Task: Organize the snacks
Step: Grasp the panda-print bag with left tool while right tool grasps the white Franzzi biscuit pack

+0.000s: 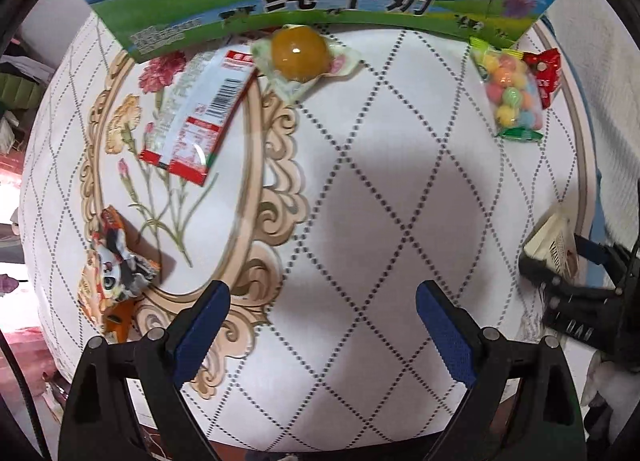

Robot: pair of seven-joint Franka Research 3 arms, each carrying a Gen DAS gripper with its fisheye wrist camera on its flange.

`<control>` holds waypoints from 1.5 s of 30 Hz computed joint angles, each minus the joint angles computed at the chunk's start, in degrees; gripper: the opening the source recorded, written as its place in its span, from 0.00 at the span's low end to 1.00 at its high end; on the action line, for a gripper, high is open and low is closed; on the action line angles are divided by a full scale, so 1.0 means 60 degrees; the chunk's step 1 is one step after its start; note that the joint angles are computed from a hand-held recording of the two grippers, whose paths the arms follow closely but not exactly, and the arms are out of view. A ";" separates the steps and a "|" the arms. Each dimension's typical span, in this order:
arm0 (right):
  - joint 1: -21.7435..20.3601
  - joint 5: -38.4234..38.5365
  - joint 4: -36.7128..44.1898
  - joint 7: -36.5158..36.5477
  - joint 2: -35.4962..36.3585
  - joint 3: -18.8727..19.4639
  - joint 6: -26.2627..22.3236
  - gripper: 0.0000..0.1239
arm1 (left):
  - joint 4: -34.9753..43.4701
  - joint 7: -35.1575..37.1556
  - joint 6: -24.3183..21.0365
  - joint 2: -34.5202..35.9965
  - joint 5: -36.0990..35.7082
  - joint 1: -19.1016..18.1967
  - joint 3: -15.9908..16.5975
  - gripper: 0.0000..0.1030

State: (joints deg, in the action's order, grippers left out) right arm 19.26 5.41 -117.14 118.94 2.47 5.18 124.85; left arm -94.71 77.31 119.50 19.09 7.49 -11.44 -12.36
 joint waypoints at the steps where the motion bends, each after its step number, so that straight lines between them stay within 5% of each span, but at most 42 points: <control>1: -0.0032 0.0400 -0.0099 0.0091 -0.0062 -0.0016 0.0187 0.69 | -0.0098 -0.0023 0.0024 -0.0076 0.0072 0.0004 0.0029 0.92; 10: 0.0379 0.2020 0.1665 0.0229 0.1188 0.0307 0.0113 0.66 | -0.0914 0.0287 0.0070 -0.1024 0.1237 0.0381 0.0437 0.92; 22: 0.0962 0.1296 0.4473 -0.0532 0.2609 0.0289 -0.1451 0.71 | 0.0164 0.2247 -0.1888 0.0060 0.1439 0.1002 0.0619 0.92; 25: 0.1115 0.0879 0.4794 -0.0907 0.2727 0.0255 -0.1947 0.71 | 0.0310 0.2062 -0.1960 0.0262 0.0747 0.1222 0.0621 0.83; 35: 0.0517 0.3264 0.2692 -0.1430 0.1474 0.0331 -0.1153 0.71 | -0.0306 0.1728 -0.1714 -0.0127 -0.1481 0.1341 0.0169 0.78; 43: 0.1151 0.1035 0.3318 -0.1330 0.1864 0.0390 -0.1731 0.71 | 0.0443 0.0923 -0.1491 0.0424 -0.1565 0.1324 0.0366 0.78; 45: 0.1281 0.0845 0.3286 -0.1365 0.1908 0.0410 -0.1727 0.70 | 0.0444 0.0627 -0.1138 0.0453 -0.1386 0.1264 0.0384 0.69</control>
State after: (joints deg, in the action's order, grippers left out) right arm 26.95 10.48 -97.42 110.75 13.92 7.64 114.49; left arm -92.04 81.07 112.68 21.81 -0.83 -3.85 -10.06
